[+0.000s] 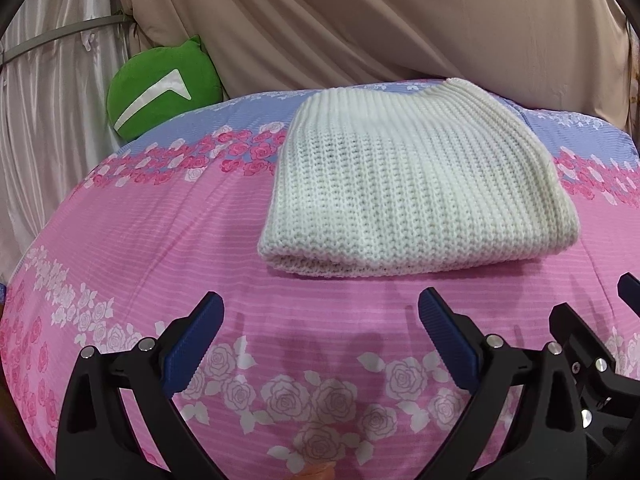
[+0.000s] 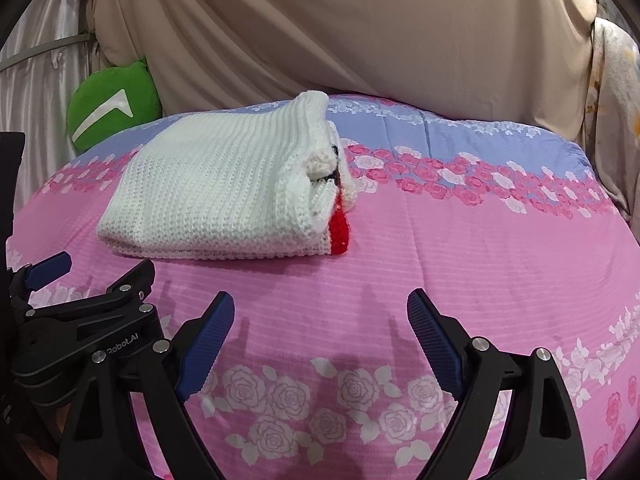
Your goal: Fold small clothes
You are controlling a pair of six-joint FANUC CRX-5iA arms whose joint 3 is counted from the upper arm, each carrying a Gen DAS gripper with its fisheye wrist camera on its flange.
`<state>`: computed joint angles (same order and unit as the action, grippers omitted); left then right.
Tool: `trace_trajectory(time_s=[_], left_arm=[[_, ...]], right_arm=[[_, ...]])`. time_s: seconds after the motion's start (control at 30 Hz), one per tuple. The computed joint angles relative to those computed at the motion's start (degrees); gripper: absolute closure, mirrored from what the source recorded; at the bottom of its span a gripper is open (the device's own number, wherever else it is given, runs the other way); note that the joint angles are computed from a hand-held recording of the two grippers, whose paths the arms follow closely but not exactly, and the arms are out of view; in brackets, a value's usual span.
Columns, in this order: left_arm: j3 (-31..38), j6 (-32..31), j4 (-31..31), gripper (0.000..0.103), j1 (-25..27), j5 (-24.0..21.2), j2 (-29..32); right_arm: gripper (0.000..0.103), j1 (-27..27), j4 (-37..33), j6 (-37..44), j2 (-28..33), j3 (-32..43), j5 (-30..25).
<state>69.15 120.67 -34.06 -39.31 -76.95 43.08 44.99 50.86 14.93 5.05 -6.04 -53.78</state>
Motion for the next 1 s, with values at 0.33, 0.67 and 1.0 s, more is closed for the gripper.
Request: trace_trajectory(time_s=[0.33,0.67,1.0], left_arm=[[0.23,-0.02,-0.10,0.008,-0.10,-0.23,0.10],[0.05,0.13,-0.46,0.008,-0.31,-0.28,-0.11],[0.16,0.34,-1.11,0.009,-0.60,-0.01,-0.09]], right_arm=[[0.017,0.05,-1.04,0.13,0.30,0.59,-0.52],[0.017,-0.03,-1.06,0.21,0.24,0.50,-0.34],[0.017,-0.14,-0.88,-0.01,0.15,0.33,-0.19]])
